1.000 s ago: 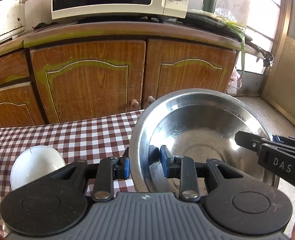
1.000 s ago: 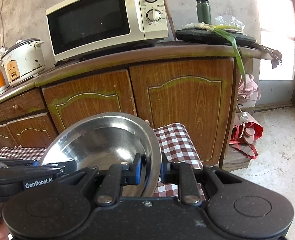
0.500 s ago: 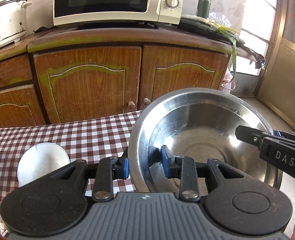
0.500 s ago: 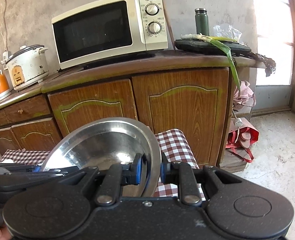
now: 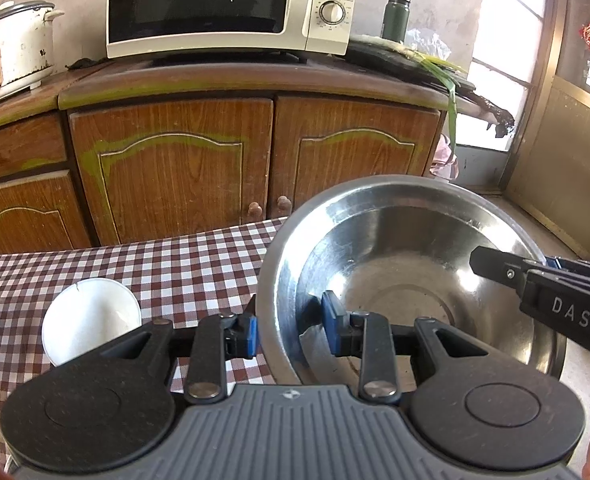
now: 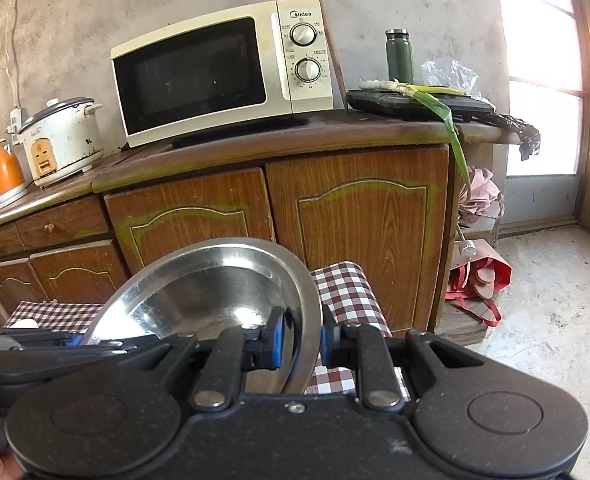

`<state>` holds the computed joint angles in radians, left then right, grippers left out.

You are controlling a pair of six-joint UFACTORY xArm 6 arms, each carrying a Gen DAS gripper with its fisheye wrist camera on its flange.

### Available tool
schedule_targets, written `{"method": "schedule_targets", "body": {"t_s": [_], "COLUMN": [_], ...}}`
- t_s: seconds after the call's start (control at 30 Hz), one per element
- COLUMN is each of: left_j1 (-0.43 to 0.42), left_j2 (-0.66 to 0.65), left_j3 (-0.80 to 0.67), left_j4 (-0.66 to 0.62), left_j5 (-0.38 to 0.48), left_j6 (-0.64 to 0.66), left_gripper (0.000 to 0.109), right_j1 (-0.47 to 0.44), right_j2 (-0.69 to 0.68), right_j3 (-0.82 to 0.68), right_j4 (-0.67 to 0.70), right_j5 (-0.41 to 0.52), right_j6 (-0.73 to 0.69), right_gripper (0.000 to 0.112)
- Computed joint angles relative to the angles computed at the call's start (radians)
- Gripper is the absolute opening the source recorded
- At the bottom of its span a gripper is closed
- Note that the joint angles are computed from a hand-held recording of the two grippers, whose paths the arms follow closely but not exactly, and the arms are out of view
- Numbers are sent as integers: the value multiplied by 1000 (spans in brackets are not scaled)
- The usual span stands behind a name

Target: Organize plates and bowls

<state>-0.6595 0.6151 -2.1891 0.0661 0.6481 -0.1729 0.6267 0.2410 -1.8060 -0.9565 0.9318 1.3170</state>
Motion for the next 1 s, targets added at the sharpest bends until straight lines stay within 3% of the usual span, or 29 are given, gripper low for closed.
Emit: {"method": "schedule_targets", "body": {"t_s": [1.0], "left_j1": [-24], "left_j2": [-199], "left_j3": [287], "left_j4": [13], "left_j5": [-67], "left_j6": [-46], "left_gripper": [34], "right_j1": [98], "right_j2": [-106], "right_j3": [100], "right_j4": [-52], "right_j5": [90], "right_j6": [67], "right_gripper": [23]}}
